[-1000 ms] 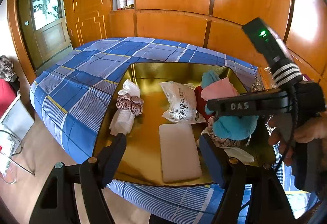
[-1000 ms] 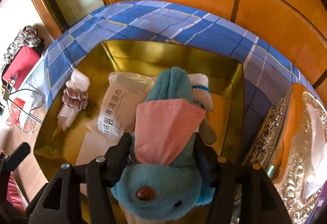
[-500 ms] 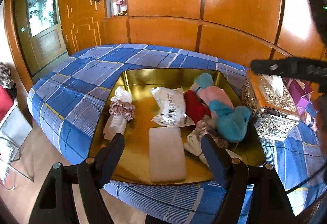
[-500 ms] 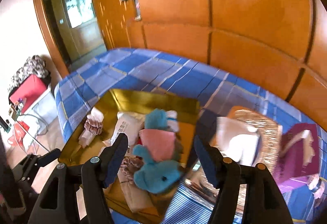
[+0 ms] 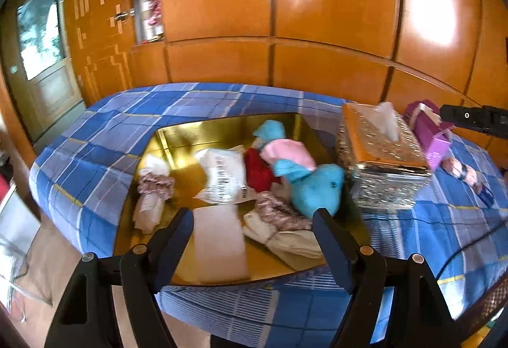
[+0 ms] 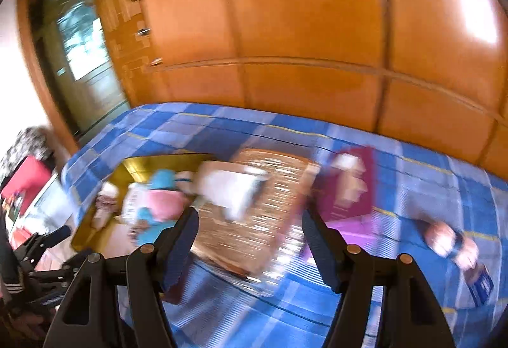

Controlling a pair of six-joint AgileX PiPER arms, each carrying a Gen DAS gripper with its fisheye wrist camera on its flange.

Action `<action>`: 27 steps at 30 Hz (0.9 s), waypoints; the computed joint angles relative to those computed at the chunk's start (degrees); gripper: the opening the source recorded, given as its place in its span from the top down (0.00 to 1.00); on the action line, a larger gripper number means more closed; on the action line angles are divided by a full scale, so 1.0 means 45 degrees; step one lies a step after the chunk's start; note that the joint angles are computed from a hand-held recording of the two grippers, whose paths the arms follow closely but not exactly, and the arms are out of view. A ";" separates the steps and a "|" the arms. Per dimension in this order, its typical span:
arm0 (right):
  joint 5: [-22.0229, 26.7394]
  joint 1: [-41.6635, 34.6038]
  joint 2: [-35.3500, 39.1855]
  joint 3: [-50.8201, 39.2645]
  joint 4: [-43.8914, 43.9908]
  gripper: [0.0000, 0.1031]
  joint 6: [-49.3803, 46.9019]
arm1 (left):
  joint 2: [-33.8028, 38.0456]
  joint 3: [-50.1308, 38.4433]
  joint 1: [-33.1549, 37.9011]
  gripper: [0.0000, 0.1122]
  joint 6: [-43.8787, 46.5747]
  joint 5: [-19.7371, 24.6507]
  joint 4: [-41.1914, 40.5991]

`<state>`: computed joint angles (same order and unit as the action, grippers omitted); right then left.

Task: Organize soft objects
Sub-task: 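Move both tools back toward the pink towel roll and Tempo pack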

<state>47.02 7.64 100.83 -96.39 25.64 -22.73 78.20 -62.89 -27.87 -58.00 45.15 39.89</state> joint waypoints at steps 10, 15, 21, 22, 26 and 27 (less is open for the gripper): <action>-0.0385 -0.3603 0.0204 0.0310 -0.0041 0.34 0.0648 | 0.1098 -0.1514 -0.1398 0.31 0.1334 0.0219 -0.0432; -0.0616 -0.5096 0.1166 -0.0823 -0.0726 0.34 0.2162 | 0.1901 -0.2708 -0.2058 0.31 0.2607 0.0367 -0.0939; -0.1428 -0.6614 0.2652 -0.2054 -0.2505 0.34 0.5533 | 0.3289 -0.4752 -0.2904 0.31 0.4825 0.0442 -0.1984; -0.1774 -0.6854 0.2787 -0.1856 -0.2978 0.34 0.6305 | 0.3551 -0.5147 -0.3025 0.31 0.5185 0.0469 -0.2177; -0.0842 -0.8187 0.3543 -0.2364 -0.1585 0.34 0.7727 | 0.5127 -0.7387 -0.3485 0.31 0.7018 0.0718 -0.3407; -0.0693 -0.8264 0.3654 -0.2495 -0.1784 0.34 0.8005 | 0.5508 -0.7946 -0.3546 0.31 0.7370 0.0858 -0.3639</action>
